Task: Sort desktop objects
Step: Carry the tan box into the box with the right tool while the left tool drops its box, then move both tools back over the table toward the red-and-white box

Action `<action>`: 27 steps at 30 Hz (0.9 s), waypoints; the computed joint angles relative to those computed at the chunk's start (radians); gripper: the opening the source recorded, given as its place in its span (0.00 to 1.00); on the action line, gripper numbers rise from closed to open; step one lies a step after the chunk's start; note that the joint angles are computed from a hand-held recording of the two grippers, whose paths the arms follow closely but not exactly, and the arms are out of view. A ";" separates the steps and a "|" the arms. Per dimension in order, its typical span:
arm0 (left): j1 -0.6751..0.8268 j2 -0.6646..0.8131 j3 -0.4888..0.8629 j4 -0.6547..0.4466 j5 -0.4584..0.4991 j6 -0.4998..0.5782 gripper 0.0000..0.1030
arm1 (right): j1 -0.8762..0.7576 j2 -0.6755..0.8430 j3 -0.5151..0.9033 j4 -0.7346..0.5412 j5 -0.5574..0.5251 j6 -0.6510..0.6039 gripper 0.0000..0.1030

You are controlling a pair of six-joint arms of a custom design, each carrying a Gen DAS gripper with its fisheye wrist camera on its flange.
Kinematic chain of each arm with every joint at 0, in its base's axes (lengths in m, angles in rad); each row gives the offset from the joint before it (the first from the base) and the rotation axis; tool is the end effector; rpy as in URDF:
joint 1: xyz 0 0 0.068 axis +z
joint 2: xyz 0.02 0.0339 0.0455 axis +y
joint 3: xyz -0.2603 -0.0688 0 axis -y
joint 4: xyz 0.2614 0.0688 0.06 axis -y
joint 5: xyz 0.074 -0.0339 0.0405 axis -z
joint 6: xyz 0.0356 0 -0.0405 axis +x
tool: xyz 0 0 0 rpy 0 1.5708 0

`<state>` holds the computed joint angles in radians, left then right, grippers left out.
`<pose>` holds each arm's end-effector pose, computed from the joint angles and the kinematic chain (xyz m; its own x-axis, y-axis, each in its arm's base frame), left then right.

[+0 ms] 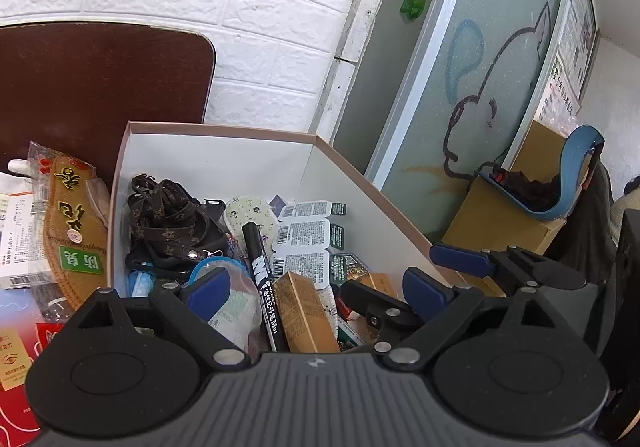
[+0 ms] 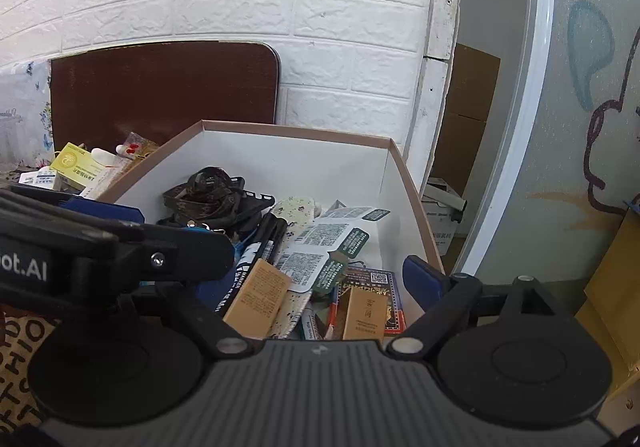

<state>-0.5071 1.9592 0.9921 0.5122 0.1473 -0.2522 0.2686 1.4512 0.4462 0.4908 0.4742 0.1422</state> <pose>0.3598 -0.2059 0.1253 -0.5206 0.0068 -0.8538 0.4810 0.8286 -0.2866 0.2663 0.0564 0.1315 -0.4486 0.0073 -0.8937 0.2129 0.9720 -0.0989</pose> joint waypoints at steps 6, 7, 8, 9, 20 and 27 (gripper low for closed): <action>-0.002 -0.060 -0.077 0.021 -0.017 -0.015 0.93 | 0.073 -0.052 -0.009 -0.040 0.040 -0.011 0.86; -0.001 -0.073 -0.092 0.020 -0.018 -0.021 0.93 | 0.090 -0.058 -0.010 -0.045 0.050 -0.008 0.86; 0.001 -0.088 -0.110 0.021 -0.019 -0.027 0.93 | 0.107 -0.064 -0.012 -0.051 0.058 -0.005 0.86; 0.002 -0.106 -0.132 0.025 -0.023 -0.035 0.93 | 0.124 -0.069 -0.012 -0.058 0.067 0.000 0.86; 0.085 -0.366 -0.576 0.247 -0.057 -0.101 0.93 | 0.407 0.012 0.021 -0.040 0.149 0.046 0.86; 0.247 -0.347 -0.718 0.326 -0.018 -0.170 0.93 | 0.567 0.256 0.165 -0.046 0.129 0.062 0.86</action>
